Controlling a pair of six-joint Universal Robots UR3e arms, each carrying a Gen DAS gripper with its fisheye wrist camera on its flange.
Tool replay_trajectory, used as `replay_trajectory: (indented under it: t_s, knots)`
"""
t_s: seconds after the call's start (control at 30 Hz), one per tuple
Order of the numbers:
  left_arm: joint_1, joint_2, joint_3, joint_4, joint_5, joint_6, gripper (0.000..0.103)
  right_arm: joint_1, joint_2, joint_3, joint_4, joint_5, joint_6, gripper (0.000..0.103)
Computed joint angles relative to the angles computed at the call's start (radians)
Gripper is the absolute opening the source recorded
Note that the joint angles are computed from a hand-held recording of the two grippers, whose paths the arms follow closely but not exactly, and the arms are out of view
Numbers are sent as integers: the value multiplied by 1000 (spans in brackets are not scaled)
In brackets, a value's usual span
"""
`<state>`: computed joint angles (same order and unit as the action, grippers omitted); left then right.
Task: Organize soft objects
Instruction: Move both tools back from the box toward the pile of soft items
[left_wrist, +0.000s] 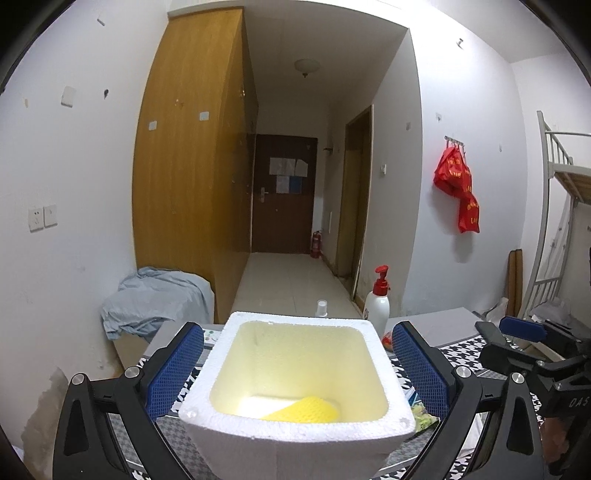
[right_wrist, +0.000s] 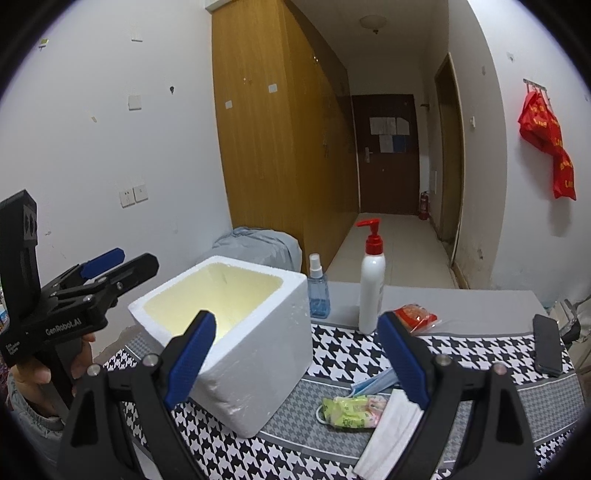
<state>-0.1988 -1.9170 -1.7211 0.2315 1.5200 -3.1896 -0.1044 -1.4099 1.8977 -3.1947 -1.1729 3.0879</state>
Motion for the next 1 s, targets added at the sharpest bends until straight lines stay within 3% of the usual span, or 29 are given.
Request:
replay_trajectory:
  t_s: [0.7, 1.0]
  knots:
    - [-46, 143, -189, 95, -10, -7, 102, -103, -260, 291, -97, 74, 2, 92]
    - [-79, 150, -291, 210, 6, -9, 102, -144, -337, 397, -123, 104, 1, 92]
